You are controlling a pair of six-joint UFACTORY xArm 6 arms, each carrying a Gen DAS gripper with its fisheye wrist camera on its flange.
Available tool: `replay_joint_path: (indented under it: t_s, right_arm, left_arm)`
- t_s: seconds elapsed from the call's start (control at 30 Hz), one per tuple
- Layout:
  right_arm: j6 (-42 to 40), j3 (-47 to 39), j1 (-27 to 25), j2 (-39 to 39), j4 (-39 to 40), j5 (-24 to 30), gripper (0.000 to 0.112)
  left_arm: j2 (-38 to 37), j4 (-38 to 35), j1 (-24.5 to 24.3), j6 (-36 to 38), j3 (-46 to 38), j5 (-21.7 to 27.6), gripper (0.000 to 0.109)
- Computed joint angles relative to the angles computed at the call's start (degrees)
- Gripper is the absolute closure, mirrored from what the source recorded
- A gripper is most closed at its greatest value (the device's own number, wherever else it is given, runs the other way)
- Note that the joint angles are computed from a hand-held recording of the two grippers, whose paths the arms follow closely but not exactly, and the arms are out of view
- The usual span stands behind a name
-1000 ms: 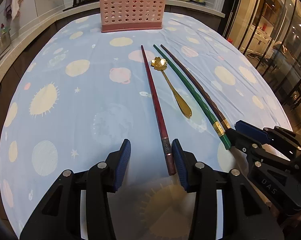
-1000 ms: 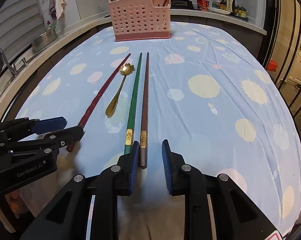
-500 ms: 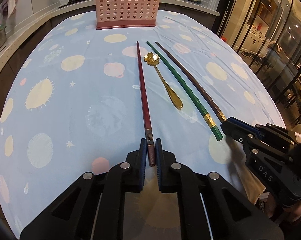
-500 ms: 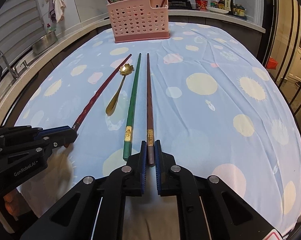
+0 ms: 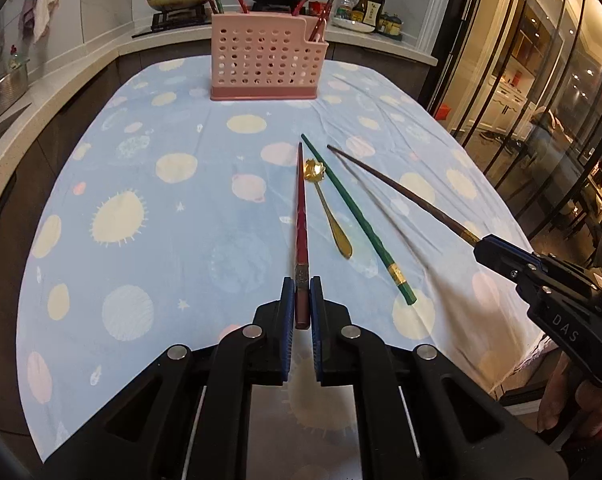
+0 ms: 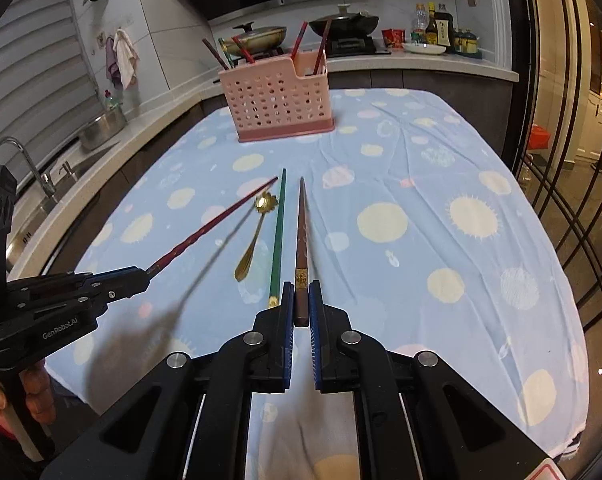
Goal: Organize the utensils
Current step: 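Lift both chopsticks and carry them with both tools over the pink holder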
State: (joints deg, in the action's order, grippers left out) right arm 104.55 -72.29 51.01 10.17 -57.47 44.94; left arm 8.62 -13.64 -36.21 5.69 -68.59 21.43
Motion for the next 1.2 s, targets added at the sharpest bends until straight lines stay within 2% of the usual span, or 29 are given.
replay_joint_path:
  t_s: [0.27, 0.57, 0.87, 1.2]
  right_arm:
    - [1.42, -0.76, -0.51, -4.80, -6.95, 1.80, 0.105]
    - [-2.73, -7.03, -3.53, -4.10, -11.71, 2.40, 0.105]
    - [-6.53, -13.36, -6.94, -1.25, -12.85, 0.52, 0.105]
    - [-10.80, -22.51, -10.84, 3.23, -12.87, -2.24, 0.105]
  left_arm:
    - [-1.60, 0.64, 1.08, -0.32, -2.74, -3.30, 0.101]
    - [2.94, 5.01, 2.28, -2.39, -13.19, -5.44, 0.101]
    - [10.53, 8.01, 4.16, -4.27, -26.60, -3.59, 0.101]
    - [18.32, 7.38, 5.04, -3.11, -41.20, -0.68, 0.101]
